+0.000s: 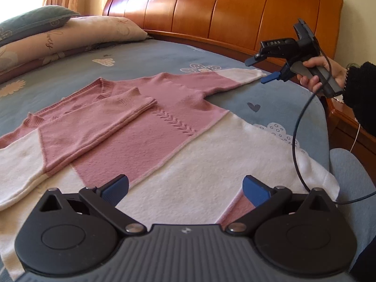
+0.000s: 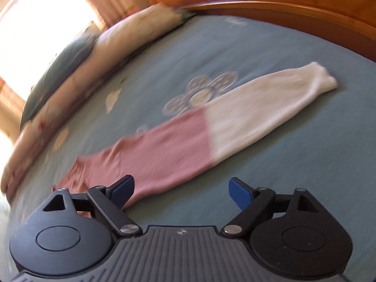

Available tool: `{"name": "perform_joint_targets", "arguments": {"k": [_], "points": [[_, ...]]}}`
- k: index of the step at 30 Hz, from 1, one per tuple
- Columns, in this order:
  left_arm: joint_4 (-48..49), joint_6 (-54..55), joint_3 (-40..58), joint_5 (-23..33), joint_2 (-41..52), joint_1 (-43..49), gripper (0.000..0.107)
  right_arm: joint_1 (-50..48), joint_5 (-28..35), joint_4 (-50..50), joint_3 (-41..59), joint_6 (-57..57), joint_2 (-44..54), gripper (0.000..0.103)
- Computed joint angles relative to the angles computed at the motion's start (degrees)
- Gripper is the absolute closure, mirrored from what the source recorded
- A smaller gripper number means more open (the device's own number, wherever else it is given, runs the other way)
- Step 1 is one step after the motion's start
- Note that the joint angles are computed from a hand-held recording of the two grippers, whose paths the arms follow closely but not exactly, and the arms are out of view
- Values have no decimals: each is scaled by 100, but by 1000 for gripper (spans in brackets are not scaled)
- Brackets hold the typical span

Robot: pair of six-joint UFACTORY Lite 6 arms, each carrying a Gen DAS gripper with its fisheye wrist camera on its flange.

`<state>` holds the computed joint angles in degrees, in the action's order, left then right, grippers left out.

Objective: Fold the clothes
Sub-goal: 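Lower the right gripper onto the cream cuff of the other sleeve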

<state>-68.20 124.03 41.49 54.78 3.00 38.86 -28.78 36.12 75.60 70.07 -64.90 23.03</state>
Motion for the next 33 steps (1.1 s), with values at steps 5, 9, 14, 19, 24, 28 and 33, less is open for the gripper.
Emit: {"name": "perform_joint_targets", "arguments": {"k": [5,9,14,19,24,28,33], "points": [[-172,-344,-53,-299,-253,-656,5,-775,250,253,1275,385,1263,15],[-278,-682,-28,-540,-356,-1132,5,-1114,493,324,2309,893,2272,17],[-252,-1062,124,-727,-293,-1650,5,-1225,721,381,3406,1239,3251,17],[-302,-1307,162,-1083,-289,-2169,5,-1262,994,805,4122,1276,3922,17],[-272,-1509,250,-1348,-216,-2507,5,-1212,1029,1139,4517,1093,4266,17],[-236,-1629,300,-1484,-159,-2642,5,-1102,918,1135,5138,1209,4651,16],[-203,-1647,267,-1595,-158,-2711,5,-916,618,1192,5472,881,4854,16]]}}
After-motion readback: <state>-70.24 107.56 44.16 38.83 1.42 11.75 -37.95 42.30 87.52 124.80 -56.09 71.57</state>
